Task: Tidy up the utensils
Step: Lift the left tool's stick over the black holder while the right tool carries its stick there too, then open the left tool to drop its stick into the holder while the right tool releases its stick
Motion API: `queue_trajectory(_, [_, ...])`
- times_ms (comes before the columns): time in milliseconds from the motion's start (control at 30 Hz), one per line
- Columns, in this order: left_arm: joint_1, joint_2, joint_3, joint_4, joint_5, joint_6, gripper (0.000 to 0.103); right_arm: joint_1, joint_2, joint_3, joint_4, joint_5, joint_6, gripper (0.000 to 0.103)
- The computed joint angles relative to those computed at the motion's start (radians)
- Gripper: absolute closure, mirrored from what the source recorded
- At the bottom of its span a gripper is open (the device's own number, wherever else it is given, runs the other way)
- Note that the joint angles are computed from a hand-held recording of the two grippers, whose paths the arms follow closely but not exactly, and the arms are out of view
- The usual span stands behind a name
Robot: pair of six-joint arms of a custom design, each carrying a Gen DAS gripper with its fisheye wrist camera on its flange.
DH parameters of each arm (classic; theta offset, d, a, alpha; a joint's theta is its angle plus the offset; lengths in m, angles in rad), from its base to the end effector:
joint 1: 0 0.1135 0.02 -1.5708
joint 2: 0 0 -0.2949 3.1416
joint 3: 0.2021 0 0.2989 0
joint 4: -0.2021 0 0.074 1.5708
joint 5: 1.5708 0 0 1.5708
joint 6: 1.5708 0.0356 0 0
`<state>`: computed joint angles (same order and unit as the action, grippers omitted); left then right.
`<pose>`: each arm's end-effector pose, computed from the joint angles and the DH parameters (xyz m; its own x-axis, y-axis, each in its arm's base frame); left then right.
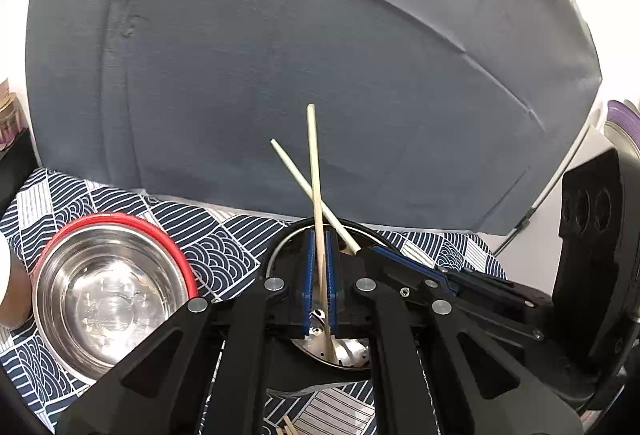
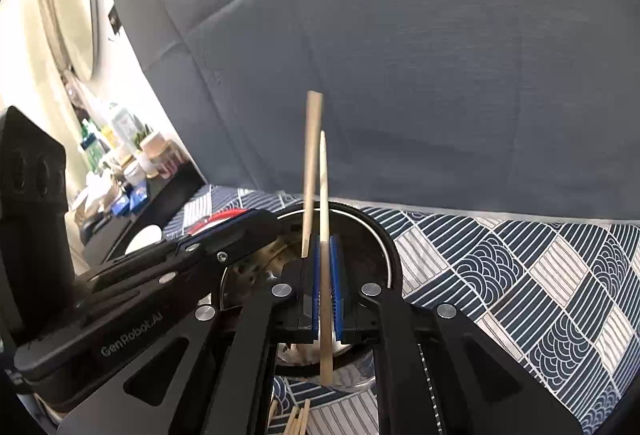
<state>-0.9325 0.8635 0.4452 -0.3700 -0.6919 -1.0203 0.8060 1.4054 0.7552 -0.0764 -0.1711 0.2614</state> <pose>0.1325 -0.1405 0.2016 -0.5197 -0.4010 -0.7544 -0.1768 0.9144 -0.3642 0.2188 0.2368 0.2024 -0.6509 -0.3104 -0.6928 -0.6531 0.6943 0.3024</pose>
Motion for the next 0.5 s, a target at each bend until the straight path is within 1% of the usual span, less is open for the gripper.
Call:
queue_trajectory(133, [-0.017,-0.037,-0.008,-0.031,-0.024,-0.025,0.098,0.019,0.052,0.053,-0.072,0.011,-0.024,0.098])
queue_trajectory(200, [-0.031,-0.051,-0.007,-0.059,-0.044,-0.032,0.092,0.027,0.053,0.049,-0.066,0.026,-0.038,0.098])
queue_trajectory(233, [-0.032,-0.060,-0.010,-0.070,-0.047,-0.037,0.091,0.027,0.056,0.051,-0.066,0.028,-0.037,0.098])
queue_trajectory(367, [-0.028,-0.114,-0.029,-0.110,-0.040,-0.081,0.088,0.002,0.073,0.067,-0.063,-0.026,-0.004,0.099])
queue_trajectory(500, [-0.041,-0.149,-0.036,-0.149,-0.057,-0.104,0.082,0.001,0.043,0.058,-0.028,-0.045,-0.004,0.099])
